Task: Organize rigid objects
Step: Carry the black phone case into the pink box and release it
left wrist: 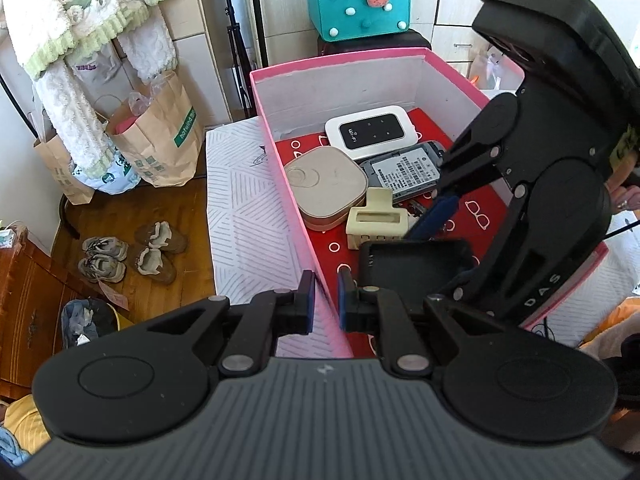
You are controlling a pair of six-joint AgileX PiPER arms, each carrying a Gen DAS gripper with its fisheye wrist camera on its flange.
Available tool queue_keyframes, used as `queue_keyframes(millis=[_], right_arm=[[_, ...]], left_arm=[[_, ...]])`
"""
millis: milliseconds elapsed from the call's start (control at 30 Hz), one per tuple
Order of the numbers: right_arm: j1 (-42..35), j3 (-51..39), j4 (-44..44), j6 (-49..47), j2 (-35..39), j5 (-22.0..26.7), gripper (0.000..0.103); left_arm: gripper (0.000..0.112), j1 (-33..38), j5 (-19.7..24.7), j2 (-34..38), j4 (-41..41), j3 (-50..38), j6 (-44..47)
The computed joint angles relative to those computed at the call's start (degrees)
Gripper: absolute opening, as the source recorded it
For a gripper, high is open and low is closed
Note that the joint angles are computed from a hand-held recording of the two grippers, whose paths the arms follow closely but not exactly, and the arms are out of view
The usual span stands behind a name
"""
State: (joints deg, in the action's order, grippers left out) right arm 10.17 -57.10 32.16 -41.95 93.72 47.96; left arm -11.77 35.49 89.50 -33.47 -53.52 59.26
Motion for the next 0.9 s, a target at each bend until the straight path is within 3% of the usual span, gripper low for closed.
queue_keyframes(millis=[267, 367, 467, 567, 733, 900], right_arm=[[-9.65, 13.05, 11.66, -9.13, -18.37, -2.47, 0.068], [-16.76, 18.67, 16.22, -12.14, -27.03, -3.14, 0.07], [-27.27, 22.23, 16.69, -13.57, -34.32, -0.02, 0.071], [-38.78, 25.63, 19.7, -18.01, -38.54, 2.21, 0.072], [-55.0, 36.9, 26.61, -30.33, -44.14, -0.45, 0.072], [-62.21, 47.17, 41.18, -47.85, -41.24, -7.74, 0.072]], left_arm=[[0.011, 1.71, 1.4, 0.48, -4.73, 0.25, 5.47], [0.011, 2.64, 1.77, 0.45, -6.84, 0.77, 7.8], [0.012, 3.41, 2.07, 0.65, -8.4, 0.96, 9.67], [0.012, 3.82, 1.77, 0.73, -9.81, 1.39, 11.22], [0.012, 4.89, 1.55, 0.22, -12.66, 2.74, 14.46], [0.011, 3.99, -0.55, 0.07, -13.25, 2.9, 14.19]])
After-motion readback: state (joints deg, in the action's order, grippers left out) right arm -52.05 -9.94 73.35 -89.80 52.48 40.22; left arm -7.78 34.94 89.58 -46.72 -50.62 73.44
